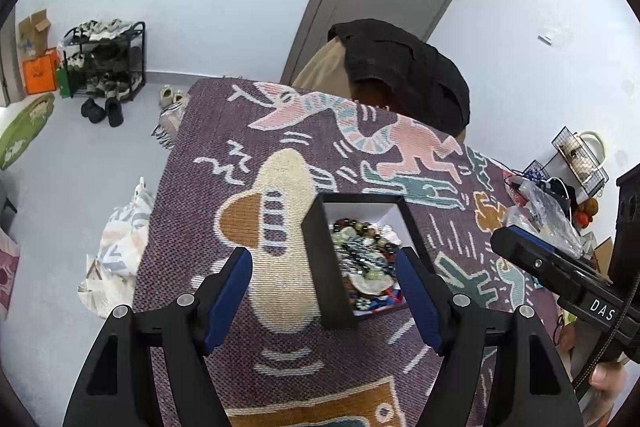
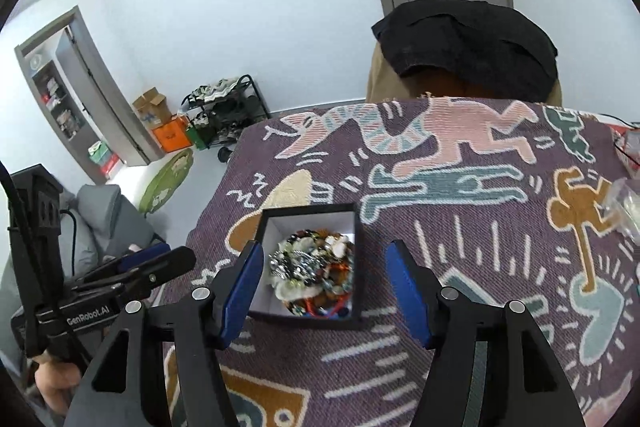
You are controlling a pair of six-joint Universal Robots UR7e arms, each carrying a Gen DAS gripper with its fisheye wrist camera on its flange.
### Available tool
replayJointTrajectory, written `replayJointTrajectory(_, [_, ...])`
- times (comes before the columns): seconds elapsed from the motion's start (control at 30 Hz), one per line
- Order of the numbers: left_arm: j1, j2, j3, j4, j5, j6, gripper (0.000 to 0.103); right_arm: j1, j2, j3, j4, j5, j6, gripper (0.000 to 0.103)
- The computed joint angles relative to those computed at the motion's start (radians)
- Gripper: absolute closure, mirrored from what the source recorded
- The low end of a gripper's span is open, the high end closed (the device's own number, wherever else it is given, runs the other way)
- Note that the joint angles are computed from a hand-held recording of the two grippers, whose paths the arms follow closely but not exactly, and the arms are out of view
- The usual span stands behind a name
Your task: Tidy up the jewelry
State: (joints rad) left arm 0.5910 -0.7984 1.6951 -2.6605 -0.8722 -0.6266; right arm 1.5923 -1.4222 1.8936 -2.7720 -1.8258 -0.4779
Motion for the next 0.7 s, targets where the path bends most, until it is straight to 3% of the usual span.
replayJointTrajectory(0.1, [-0.019, 0.014, -0.013, 0.009, 0.019, -0.005, 0.026, -0.017, -0.032, 0.013, 0.007, 0.014, 0.004, 0.036])
replayJointTrajectory(0.2, [-0.041, 0.029, -0.021, 0.001, 0.033, 0.005, 0.018, -0.035, -0.067, 0.029, 0.007, 0.029, 0.012, 0.024])
replayJointTrajectory(0.4, [-0.078, 0.053, -0.048, 0.002, 0.041, 0.019, 0.011, -0.076, -0.136, 0.046, 0.033, 0.059, 0.02, 0.022])
replayJointTrajectory(0.57, [-0.111, 0.068, -0.064, -0.008, 0.053, 0.036, 0.005, -0.095, -0.192, 0.071, 0.027, 0.061, 0.012, 0.004])
replayJointTrajectory(0.7, [-0.137, 0.081, -0.072, -0.016, 0.061, 0.046, 0.005, -0.119, -0.235, 0.086, 0.04, 0.065, 0.018, 0.003])
